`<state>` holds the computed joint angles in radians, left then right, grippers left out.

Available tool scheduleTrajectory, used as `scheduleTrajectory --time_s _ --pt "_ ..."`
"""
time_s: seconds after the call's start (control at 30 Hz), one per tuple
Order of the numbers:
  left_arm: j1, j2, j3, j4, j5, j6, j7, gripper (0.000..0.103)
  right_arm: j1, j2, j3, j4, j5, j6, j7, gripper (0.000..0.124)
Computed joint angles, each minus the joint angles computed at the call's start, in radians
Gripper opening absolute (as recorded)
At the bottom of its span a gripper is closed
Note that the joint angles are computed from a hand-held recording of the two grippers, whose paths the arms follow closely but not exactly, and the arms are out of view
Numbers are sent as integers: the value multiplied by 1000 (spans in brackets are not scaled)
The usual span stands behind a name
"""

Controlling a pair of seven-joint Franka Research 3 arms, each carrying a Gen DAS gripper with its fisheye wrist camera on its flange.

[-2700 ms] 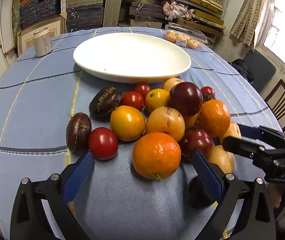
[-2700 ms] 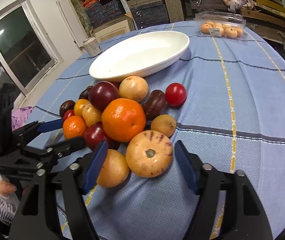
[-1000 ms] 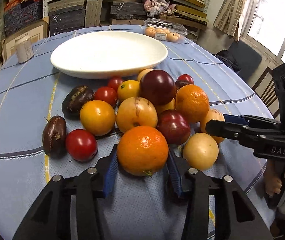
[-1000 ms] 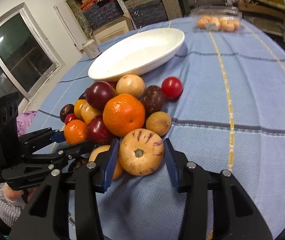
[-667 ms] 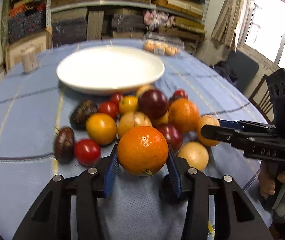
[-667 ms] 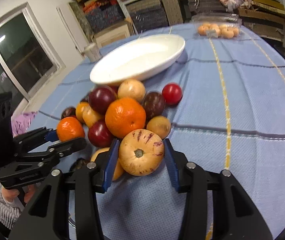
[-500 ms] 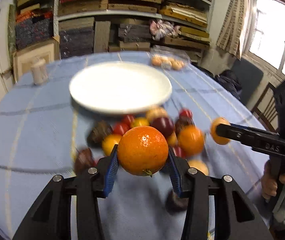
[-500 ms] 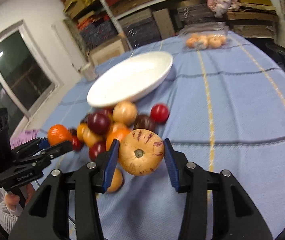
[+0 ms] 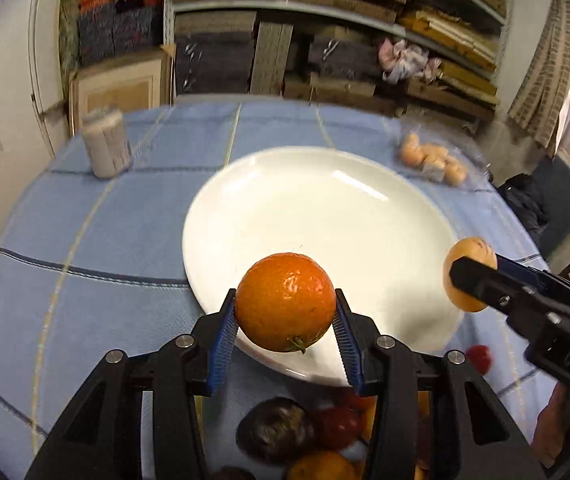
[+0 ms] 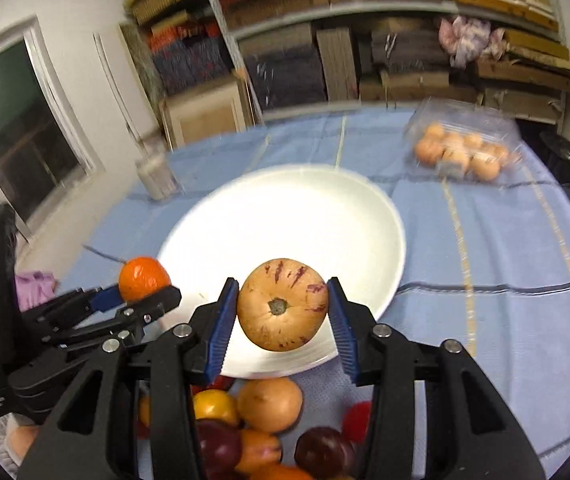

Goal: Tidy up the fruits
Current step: 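Carry the orange and squash over the white plate and open both grippers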

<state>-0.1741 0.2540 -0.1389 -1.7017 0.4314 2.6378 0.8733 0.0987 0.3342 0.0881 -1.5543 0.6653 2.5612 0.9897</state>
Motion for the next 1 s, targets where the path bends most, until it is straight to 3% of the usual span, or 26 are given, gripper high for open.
scheduleTrajectory --time_s 0.2,0.33,0.5,0.57,0.63,0.7,0.73,0.8,0.87,1.0 --pt "12 27 -1 8 -23 11 38 48 6 50 -2 39 -45 7 24 45" --pt "-8 12 18 -7 34 41 -4 66 -6 15 12 -11 -16 75 -14 51" --pt "-13 -93 47 -112 148 120 -125 67 -54 -128 67 -154 247 200 -266 54" --pt "-7 -146 51 -159 224 135 -202 73 -57 -210 80 -244 419 269 -448 71" --pt "9 -208 49 -227 311 151 -305 81 -53 -283 74 -322 615 309 -631 78" --pt "34 -276 33 -313 381 151 -404 81 -41 -346 47 -402 797 308 -773 80" --pt "49 -313 24 -370 386 160 -430 81 -38 -374 25 -451 845 289 -787 81" --pt "70 -357 5 -441 351 160 -421 81 -31 -401 -13 -518 777 253 -659 81" --pt "84 -395 -15 -502 319 145 -405 81 -22 -417 -55 -548 774 193 -625 81" --pt "112 -438 -56 -558 340 137 -418 81 9 -430 -108 -576 805 185 -600 86"
